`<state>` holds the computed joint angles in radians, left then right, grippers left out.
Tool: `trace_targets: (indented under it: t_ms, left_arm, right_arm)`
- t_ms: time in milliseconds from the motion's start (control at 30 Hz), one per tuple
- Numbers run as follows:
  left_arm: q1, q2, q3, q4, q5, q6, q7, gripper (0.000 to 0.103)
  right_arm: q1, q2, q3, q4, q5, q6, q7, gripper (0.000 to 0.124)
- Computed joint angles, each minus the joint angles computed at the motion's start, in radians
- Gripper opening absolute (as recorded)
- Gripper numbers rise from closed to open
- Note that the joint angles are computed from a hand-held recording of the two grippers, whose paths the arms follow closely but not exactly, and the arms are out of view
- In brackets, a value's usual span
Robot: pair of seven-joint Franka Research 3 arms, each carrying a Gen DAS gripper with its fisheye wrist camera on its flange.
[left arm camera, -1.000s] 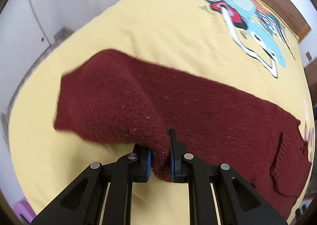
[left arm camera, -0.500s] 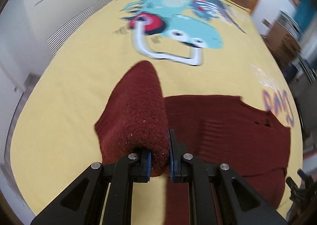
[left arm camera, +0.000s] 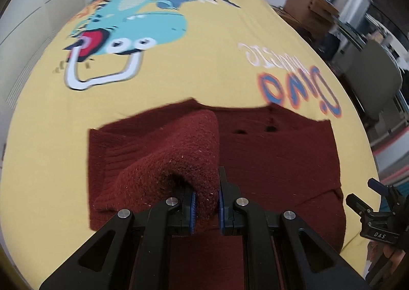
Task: Fold small clothes
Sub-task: 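Carry the held sleeve across the sweater body and open the left tool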
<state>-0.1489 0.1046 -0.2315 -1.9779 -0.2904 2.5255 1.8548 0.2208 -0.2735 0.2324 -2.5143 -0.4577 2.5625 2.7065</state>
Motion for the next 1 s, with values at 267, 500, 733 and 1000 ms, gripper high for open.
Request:
trace_targets:
  t_ms: [267,500,733,1000]
  left_arm:
    - [-0.058,0.080,0.000,-0.038,0.244,0.068,-0.203,0.010]
    - [-0.062,0.125,-0.004,-0.063,0.366,0.081,-0.290,0.012]
    - [-0.069,0.137,0.001,-0.093,0.462,0.129,-0.348,0.016]
    - [-0.044,0.141,-0.018,-0.076,0.425,0.095,-0.337,0.042]
  right_arm:
    - [0.005,0.001,-0.011,-0.052,0.046,0.034,-0.020,0.103]
    - [0.017,0.037,-0.014,-0.067,0.082,0.064,-0.035,0.102]
    - [0.026,0.051,-0.021,-0.084,0.101,0.082,-0.033,0.102]
    - [0.023,0.047,-0.018,-0.104,0.109,0.100,-0.017,0.102]
